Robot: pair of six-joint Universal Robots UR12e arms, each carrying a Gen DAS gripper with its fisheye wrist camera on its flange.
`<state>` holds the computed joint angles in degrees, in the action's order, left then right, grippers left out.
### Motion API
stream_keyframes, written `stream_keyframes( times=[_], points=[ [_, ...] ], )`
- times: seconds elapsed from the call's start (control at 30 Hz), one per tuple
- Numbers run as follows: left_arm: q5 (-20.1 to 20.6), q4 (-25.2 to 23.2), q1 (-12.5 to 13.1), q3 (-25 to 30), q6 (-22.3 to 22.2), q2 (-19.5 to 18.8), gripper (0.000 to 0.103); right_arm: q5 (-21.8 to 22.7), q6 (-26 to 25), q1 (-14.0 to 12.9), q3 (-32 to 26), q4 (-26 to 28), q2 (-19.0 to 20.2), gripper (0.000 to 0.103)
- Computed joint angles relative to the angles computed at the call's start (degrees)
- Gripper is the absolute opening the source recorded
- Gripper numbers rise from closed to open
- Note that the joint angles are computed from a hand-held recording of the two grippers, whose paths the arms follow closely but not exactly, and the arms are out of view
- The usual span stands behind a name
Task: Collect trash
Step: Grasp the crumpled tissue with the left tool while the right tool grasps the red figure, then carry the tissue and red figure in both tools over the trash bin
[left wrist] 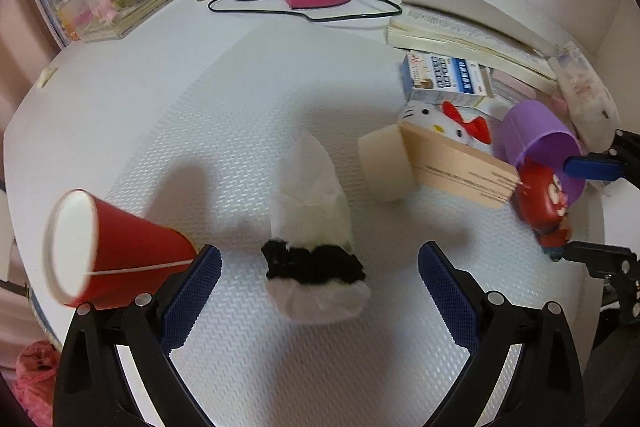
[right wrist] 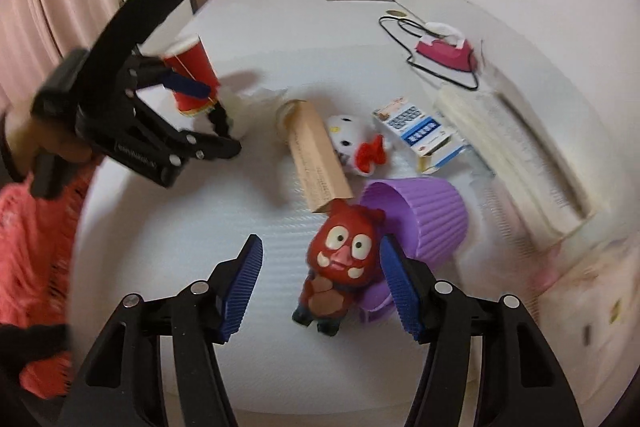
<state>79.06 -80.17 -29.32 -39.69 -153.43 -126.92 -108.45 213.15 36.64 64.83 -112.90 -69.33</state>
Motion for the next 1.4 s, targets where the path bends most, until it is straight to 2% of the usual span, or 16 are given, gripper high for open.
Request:
stream_keyframes(
  times=[0.13, 0.2, 0.23, 0.3, 0.37, 0.5, 0.57, 0.6, 0.63, 0.8, 1.0, 1.13, 1.23, 1.3, 1.33, 1.4],
  points=[
    [-0.18, -0.65, -0.14, 0.80, 0.59, -0.84, 0.097, -5.08, -4.01, 1.04, -2.45, 6.25, 1.81, 0.060],
    [-0.65, -0.66, -0.06, 0.55, 0.98, -0.75, 0.097, -6.94, -2.55, 1.12, -1.68, 6.45, 1.69, 0.059],
    [-0.87, -0.71, -0.03, 0.35, 1.28, -0.67, 0.097, -7.11, -2.02, 1.00, -1.40, 6.55, 1.57, 0.050],
    [-0.84, -0.75, 0.00, 0.11, 1.85, -0.59, 0.097, -7.52, -0.40, 0.63, -0.65, 6.46, 1.14, 0.040],
    [-1.15, -0.99, 0.06, 0.08, 2.34, -0.65, 0.097, -6.53, -0.02, 0.11, 0.67, 4.82, 0.38, 0.040],
    [-0.24, 0.55, -0.01, -0.87, 2.44, -0.24, 0.080, -5.21, -0.73, -0.13, 1.61, 3.12, -0.27, 0.039],
    [0.12, 1.47, 0.03, -1.25, 1.28, 0.04, 0.063, -3.51, -0.34, -0.42, 2.49, 1.58, -0.98, 0.038],
    [0.49, 1.64, 0.05, -1.26, 0.83, 0.09, 0.051, -2.61, -0.11, -0.60, 3.15, 0.42, -1.45, 0.038],
    [0.46, 1.12, 0.12, -0.93, 0.39, 0.04, 0.048, -0.93, 0.42, -0.95, 4.28, -1.64, -2.25, 0.037],
    [1.36, -0.19, -0.20, -1.69, -0.76, 0.84, 0.046, 5.55, -1.23, -2.17, 6.85, -5.82, -4.04, 0.037],
    [3.54, 0.43, -1.22, -3.95, -6.14, 2.62, 0.046, 10.93, -8.06, -3.71, 8.36, -7.91, -4.90, 0.037],
    [6.21, 1.00, -2.11, -5.18, -11.92, 3.94, 0.046, 18.56, -10.21, -5.98, 11.09, -11.94, -6.57, 0.037],
    [7.31, 1.88, -2.66, -6.23, -16.29, 5.09, 0.046, 24.17, -11.39, -7.76, 11.82, -12.25, -7.41, 0.037],
    [7.55, 2.06, -2.92, -6.97, -18.04, 5.83, 0.046, 30.76, -10.80, -8.94, 12.21, -13.20, -7.60, 0.037],
    [7.98, 2.16, -3.10, -7.33, -18.82, 6.19, 0.046, 32.02, -12.68, -8.95, 11.52, -12.05, -7.35, 0.037],
    [8.45, 2.67, -3.34, -8.40, -19.54, 7.08, 0.046, 28.04, -16.33, -7.80, 10.24, -10.74, -7.03, 0.037]
  ],
)
